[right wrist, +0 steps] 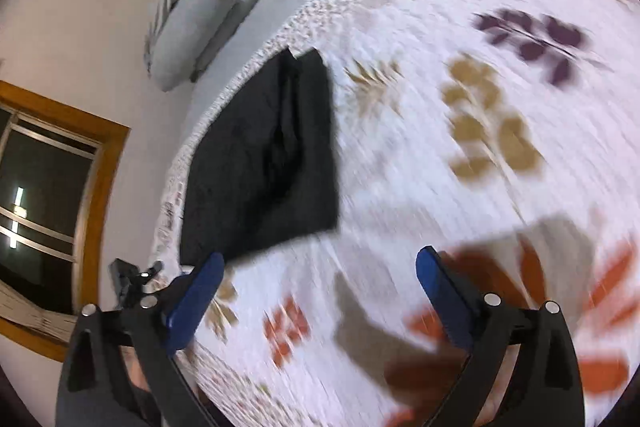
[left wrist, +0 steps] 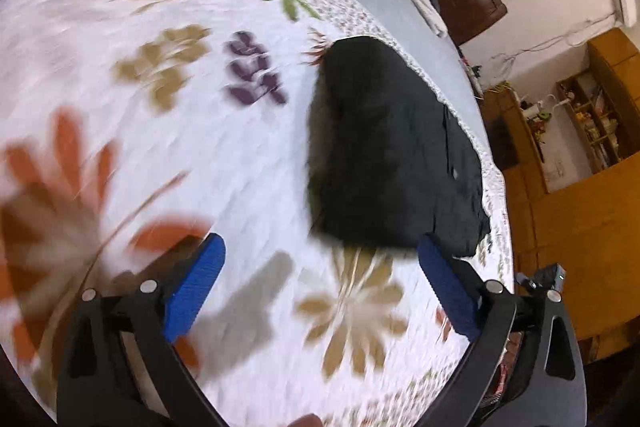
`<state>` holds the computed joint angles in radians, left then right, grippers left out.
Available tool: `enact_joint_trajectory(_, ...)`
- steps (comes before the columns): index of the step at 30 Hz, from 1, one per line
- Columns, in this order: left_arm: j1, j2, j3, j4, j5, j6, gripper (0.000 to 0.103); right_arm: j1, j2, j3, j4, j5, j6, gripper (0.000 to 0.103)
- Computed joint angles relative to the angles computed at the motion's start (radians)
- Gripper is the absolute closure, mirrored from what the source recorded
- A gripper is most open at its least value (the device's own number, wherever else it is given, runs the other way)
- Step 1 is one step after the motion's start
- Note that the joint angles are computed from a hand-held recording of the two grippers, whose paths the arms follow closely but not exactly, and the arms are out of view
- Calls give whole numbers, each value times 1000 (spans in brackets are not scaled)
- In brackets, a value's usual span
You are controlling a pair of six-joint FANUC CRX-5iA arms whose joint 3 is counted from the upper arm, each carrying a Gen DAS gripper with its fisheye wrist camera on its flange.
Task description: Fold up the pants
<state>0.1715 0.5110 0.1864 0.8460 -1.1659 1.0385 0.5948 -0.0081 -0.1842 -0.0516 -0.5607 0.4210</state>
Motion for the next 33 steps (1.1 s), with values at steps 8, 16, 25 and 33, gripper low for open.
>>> enact_joint_trajectory(8,23,-379,-266,-223,179,-67,3,338,-177,-202,724,-344,-646,4)
enact_joint_trajectory(16,15,-768,-492,-260,294,-104,3,663,-163,-116,891,-792,-786,4)
enact_joint_trajectory(25,53,-1011,-522,-302,195,-35,3,875,-95,17,915,-1011,-871,4)
enact_joint_trajectory(33,164,-1173,-541,-217,64,-69,3,989,35,203,1031,-1149,-718,4)
